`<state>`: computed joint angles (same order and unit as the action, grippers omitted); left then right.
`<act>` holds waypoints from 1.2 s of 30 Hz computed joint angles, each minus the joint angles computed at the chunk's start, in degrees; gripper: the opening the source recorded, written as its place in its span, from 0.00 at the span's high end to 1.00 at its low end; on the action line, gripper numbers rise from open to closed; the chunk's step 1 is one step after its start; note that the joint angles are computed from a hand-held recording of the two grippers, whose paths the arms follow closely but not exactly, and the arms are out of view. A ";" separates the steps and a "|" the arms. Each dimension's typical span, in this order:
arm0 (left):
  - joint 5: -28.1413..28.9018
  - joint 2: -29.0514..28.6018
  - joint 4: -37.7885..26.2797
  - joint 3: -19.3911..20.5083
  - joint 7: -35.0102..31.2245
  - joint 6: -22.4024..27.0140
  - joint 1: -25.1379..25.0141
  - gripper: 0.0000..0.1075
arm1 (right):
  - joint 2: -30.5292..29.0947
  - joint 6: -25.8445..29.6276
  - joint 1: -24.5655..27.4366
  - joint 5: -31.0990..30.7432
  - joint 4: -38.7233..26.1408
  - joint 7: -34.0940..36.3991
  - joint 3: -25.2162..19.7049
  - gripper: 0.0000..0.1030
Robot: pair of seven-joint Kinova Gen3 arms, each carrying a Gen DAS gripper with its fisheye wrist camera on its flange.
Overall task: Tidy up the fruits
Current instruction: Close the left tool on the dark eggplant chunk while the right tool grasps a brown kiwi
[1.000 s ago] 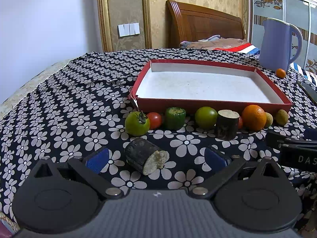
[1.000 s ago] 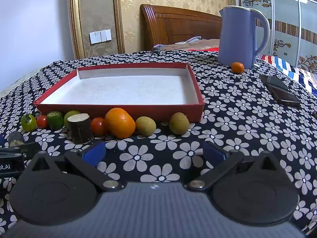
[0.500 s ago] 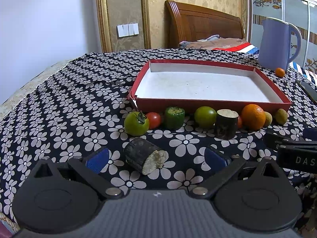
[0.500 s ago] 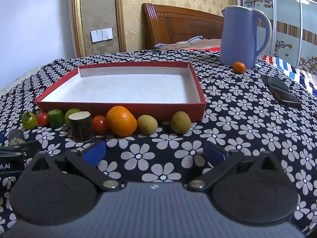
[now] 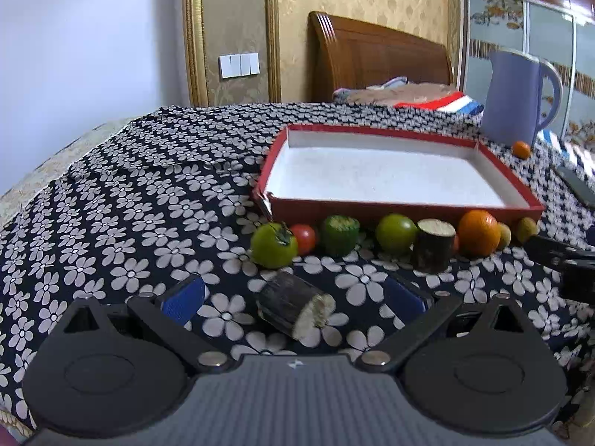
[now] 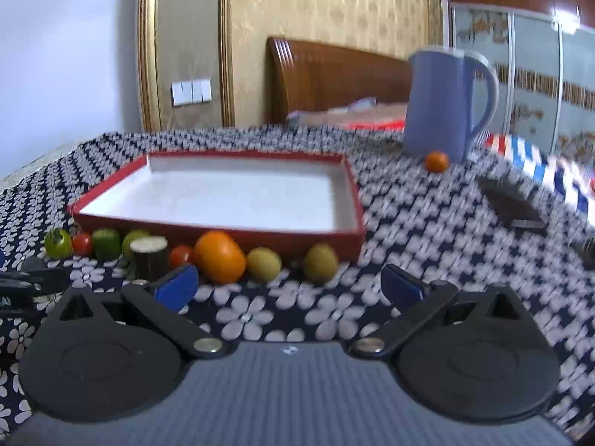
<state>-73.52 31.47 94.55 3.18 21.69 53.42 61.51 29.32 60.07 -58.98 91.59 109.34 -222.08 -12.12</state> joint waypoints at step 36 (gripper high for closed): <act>-4.75 -3.86 7.05 1.91 -9.62 -15.44 -7.58 0.44 | -1.07 -1.37 2.34 3.23 1.47 5.16 -1.19 0.00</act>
